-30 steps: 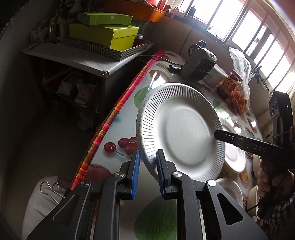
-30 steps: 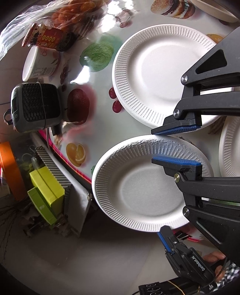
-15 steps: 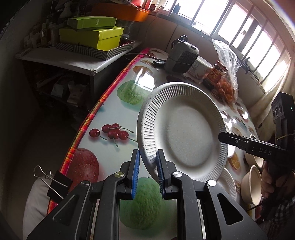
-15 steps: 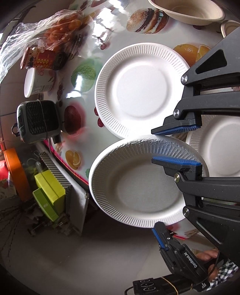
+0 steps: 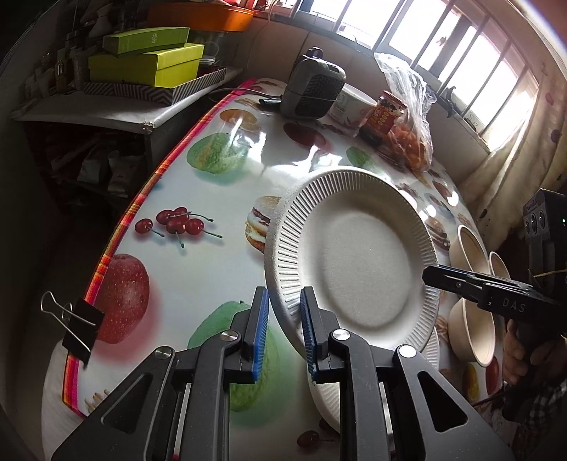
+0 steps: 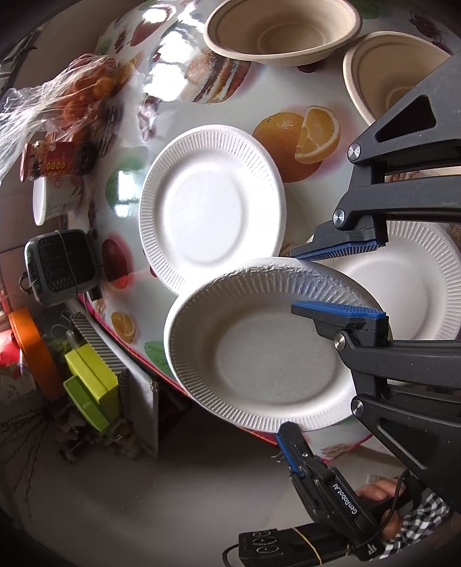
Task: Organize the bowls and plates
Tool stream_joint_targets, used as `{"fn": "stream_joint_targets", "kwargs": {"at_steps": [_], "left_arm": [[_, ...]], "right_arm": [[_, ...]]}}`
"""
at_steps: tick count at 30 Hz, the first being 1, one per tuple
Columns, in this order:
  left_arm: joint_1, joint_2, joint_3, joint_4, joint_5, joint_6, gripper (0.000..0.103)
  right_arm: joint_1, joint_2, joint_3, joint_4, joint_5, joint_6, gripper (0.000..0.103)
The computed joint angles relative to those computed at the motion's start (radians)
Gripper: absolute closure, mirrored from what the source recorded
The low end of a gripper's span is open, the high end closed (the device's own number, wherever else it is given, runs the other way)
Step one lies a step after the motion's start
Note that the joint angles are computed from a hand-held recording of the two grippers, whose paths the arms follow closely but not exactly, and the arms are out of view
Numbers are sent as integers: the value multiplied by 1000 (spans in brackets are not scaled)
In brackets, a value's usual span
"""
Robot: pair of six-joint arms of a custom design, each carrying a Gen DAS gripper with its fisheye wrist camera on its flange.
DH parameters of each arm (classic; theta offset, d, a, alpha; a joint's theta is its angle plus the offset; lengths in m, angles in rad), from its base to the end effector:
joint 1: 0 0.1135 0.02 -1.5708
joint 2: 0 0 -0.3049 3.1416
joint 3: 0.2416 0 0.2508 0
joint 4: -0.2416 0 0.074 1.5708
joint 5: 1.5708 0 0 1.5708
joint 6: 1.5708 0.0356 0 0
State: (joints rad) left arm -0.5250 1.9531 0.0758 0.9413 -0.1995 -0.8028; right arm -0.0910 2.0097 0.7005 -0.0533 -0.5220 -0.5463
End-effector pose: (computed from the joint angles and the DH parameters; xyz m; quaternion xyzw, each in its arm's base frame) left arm 0.1611 -0.0851 0.0584 -0.1617 0.9319 -0.1168 0.3029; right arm 0.2926 -0.0089 0.0672 -0.2430 0.9301 0.2123 0.1758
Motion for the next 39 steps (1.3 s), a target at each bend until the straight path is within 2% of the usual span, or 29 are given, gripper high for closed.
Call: {"fn": "stream_joint_targets", "kwargs": {"at_steps": [17,39], "left_arm": [[-152,107,67,-17,-14,-66,84],[-221,186,79,1,-7,-98,84]], "right_arm": [[-191,21,-80,-23,-11,-144,80],[-274,43,-142,-15,14,-229,78]]}}
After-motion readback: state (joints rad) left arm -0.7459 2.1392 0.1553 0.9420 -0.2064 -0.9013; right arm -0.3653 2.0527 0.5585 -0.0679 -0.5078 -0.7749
